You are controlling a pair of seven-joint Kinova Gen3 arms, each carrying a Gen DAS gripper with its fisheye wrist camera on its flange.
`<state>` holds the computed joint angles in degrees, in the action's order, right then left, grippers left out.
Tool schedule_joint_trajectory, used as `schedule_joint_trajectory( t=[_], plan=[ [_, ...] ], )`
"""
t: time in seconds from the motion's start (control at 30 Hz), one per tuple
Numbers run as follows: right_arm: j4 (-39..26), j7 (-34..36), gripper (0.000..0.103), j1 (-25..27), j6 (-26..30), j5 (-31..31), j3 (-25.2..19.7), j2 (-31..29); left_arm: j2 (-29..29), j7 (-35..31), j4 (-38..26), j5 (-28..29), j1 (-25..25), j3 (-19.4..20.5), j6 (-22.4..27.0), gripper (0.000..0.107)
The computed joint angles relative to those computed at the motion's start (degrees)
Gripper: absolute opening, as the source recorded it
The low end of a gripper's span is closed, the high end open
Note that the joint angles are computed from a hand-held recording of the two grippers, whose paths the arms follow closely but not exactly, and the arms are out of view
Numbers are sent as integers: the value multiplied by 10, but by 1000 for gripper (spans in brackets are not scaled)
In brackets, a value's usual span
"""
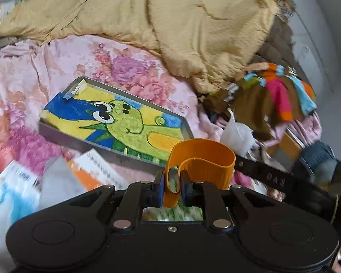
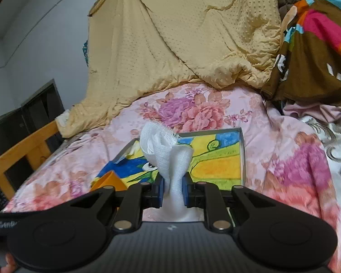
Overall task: Organize soft objects
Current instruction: 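Carry the white cloth with the right tool while the left tool carries the orange holder to the frog tray, then open the right tool over the tray while the left tool releases the orange holder there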
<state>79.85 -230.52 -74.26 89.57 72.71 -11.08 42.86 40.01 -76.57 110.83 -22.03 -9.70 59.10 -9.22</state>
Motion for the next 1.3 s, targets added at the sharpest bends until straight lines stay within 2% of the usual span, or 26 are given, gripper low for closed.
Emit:
schedule_joint_trajectory(
  t=[0.2,0.27,0.43,0.63,0.73,1.07,1.3],
  plan=[
    [40,-7,18,29,-78,-18,42,-16,28,-15,-133,52,122,-97,61,15],
    [41,9,18,36,-97,-30,54,-16,29,-19,-173,80,168,-143,86,15],
    [55,13,18,52,-152,-56,85,-23,49,-21,-256,142,240,-216,143,15],
    [71,19,19,69,-200,-89,99,-34,57,-18,-335,185,331,-324,221,17],
    [72,22,21,69,-202,-100,104,-35,57,-24,-355,196,366,-368,244,19],
    [81,19,36,71,-215,-115,109,-41,52,-64,-369,256,407,-426,261,32],
    [80,24,56,65,-197,-117,109,-44,37,-75,-352,276,417,-446,253,42]
  ],
)
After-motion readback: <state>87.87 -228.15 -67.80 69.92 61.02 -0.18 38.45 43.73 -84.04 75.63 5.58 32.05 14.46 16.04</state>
